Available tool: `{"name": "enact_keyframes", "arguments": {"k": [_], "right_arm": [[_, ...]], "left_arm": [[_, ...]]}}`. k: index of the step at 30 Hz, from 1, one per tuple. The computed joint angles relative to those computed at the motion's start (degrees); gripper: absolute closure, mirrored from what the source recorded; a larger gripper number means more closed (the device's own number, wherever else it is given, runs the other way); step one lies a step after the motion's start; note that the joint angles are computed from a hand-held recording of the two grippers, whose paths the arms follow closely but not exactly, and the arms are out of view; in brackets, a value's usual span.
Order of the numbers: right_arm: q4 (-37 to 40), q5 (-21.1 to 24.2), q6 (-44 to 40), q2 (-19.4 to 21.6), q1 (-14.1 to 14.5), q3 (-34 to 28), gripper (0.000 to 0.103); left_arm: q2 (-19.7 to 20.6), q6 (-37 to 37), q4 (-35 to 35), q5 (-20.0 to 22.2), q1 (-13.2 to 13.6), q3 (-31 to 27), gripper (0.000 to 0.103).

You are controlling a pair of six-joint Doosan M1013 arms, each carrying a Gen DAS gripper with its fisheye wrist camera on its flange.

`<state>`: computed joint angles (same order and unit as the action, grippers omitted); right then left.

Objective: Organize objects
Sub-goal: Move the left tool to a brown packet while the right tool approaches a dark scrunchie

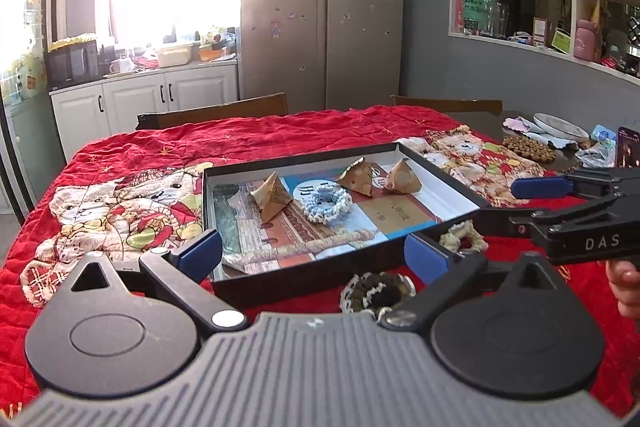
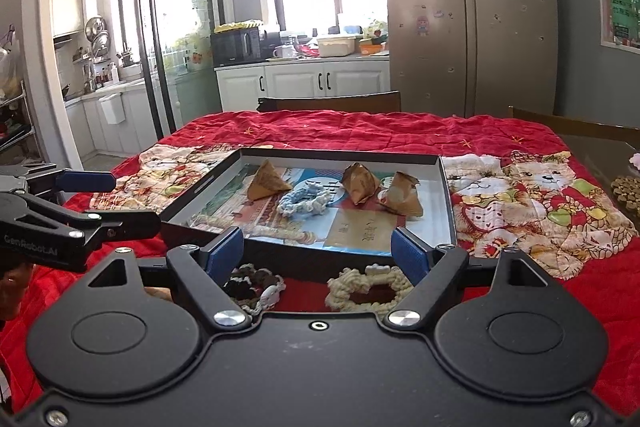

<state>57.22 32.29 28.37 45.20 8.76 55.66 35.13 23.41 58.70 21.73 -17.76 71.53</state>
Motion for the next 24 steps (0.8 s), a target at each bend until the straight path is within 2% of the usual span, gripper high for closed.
{"name": "enact_keyframes", "arguments": {"k": [14, 24], "right_arm": [[0.8, 1.1, -2.2, -0.8, 0.1, 2.3, 0.023], [3.6, 5.7, -6.4, 0.3, -0.3, 2.2, 0.025]], "left_arm": [[-1.4, 3.6, -4.1, -1.7, 0.2, 3.1, 0.001], [-1.0, 16.2, -15.9, -1.9, 0.5, 4.2, 0.0]]}}
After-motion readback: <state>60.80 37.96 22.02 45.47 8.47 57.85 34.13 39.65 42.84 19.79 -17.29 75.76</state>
